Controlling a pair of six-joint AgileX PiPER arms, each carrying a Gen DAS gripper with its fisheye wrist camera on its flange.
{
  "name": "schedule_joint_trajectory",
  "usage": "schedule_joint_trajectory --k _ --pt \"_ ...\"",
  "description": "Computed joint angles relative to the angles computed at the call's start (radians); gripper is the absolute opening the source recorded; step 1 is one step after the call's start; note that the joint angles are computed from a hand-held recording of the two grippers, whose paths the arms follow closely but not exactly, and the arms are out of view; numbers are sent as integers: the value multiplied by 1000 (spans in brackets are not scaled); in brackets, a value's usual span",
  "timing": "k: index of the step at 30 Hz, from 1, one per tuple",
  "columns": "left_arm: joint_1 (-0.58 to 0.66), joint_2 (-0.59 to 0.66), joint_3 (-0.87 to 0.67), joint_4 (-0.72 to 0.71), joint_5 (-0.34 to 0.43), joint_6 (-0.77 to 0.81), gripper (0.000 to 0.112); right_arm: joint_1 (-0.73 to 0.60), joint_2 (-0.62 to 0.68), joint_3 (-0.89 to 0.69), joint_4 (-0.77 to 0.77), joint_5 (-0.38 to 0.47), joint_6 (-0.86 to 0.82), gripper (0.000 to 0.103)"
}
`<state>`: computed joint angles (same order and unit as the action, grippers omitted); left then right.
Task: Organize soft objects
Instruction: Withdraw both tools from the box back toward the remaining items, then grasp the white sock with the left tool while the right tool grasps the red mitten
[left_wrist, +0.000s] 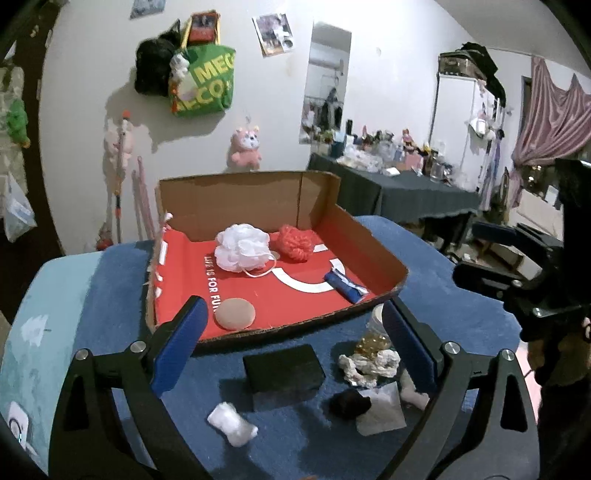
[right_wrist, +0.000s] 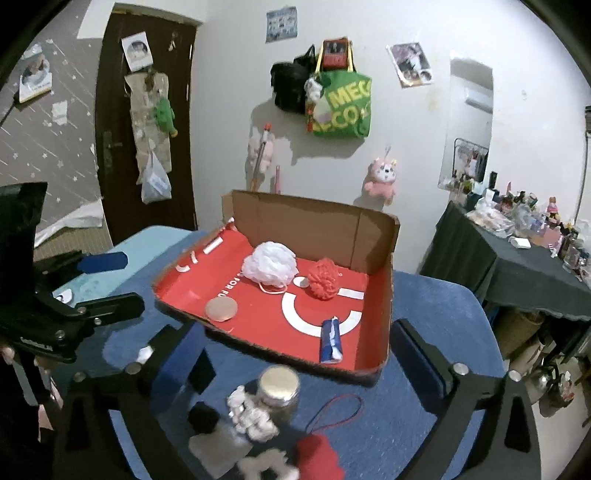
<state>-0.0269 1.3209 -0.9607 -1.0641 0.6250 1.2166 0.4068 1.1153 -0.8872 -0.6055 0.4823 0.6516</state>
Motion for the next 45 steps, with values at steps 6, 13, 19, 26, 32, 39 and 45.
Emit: schedule_joint_trajectory --k 6,13,19,26,32,39,45 --pt "-32 -170 189 -93 -130 100 99 160 -136 133 -290 96 386 103" --pt "-63 -279 347 -212 -225 195 99 438 -200 266 -558 355 778 103" --pt "-53 -269 427 -304 -228 280 99 594 -175 368 -648 484 1009 103" --pt "-47 -224 486 -394 -259 385 99 566 -127 453 -675 420 1139 103" --pt "-36 -178 496 -432 -273 427 99 500 -83 482 -694 342 1183 103" --pt "-41 -144 486 -426 -294 419 99 440 -62 494 -703 279 1177 103" --pt "-32 -81 446 -398 -314 383 99 346 -63 502 -713 206 1156 103"
